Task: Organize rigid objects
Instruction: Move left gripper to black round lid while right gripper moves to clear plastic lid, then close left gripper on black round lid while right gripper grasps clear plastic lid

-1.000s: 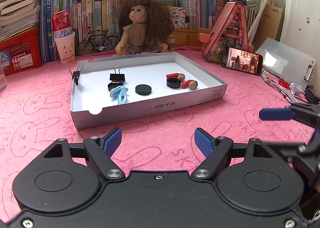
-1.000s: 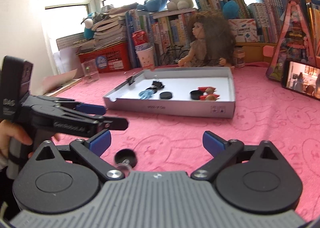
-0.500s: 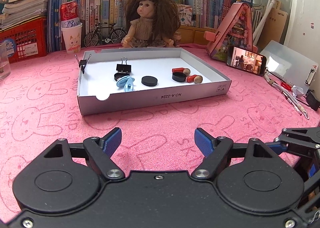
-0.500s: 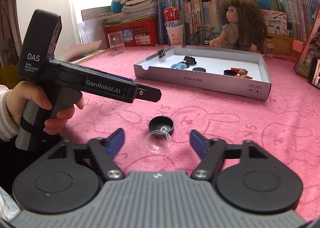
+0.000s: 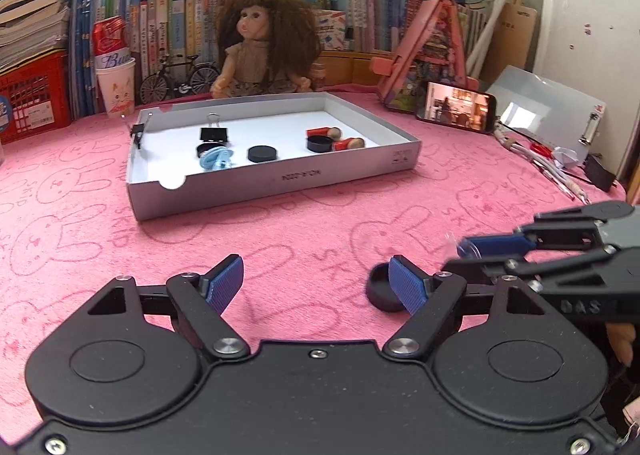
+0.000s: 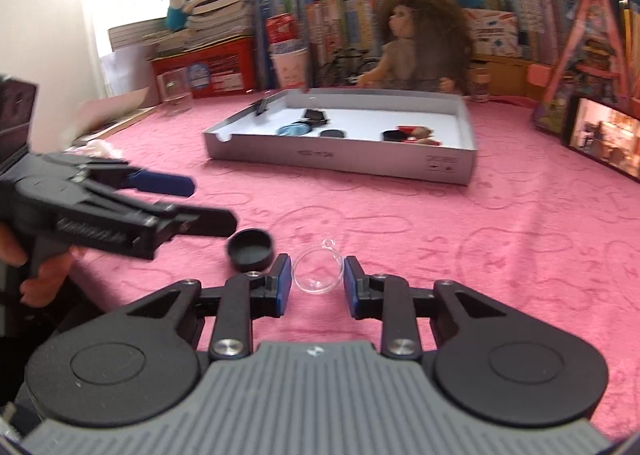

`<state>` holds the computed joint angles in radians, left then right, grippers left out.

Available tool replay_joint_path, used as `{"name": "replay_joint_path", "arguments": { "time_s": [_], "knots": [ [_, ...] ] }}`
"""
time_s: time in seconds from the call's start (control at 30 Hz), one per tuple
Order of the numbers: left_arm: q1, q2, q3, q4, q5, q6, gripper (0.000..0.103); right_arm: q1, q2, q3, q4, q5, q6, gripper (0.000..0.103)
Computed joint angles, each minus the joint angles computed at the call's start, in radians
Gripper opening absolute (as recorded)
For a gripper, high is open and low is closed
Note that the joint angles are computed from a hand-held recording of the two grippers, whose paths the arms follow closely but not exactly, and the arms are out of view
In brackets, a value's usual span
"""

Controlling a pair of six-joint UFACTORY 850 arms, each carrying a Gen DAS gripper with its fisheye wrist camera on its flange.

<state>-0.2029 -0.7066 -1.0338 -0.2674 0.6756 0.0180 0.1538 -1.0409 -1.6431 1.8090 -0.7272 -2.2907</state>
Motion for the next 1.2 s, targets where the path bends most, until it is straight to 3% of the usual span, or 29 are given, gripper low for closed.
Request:
{"name": "replay_joint_path", "arguments": {
  "time_s": [0.27,0.47,0.53,0.6,0.77,1.2],
  "knots": [
    [-0.054,-0.037,-0.015,-0.087,0.049,0.084,0.078,0.0,0.017,0.05,0.211,0.038,-0.157,0.035],
    [-0.091,-0.075,-0.043,-0.217,0.093,0.154,0.07,0.002,0.021,0.078,0.35,0.034,-0.247,0.037],
    [-0.101,-0.083,-0.048,-0.248,0.114,0.166,0.065,0.002,0.021,0.083,0.368,0.031,-0.249,0.037],
    [-0.109,-0.089,-0.047,-0.262,0.139,0.162,0.05,0.003,0.019,0.085,0.377,0.029,-0.243,0.037],
    [-0.117,-0.096,-0.052,-0.294,0.169,0.184,0.031,0.008,0.018,0.088,0.394,0.015,-0.256,0.037],
    [-0.115,-0.1,-0.056,-0.361,0.192,0.204,0.031,0.03,0.004,0.076,0.414,0.01,-0.292,0.037]
  ]
}}
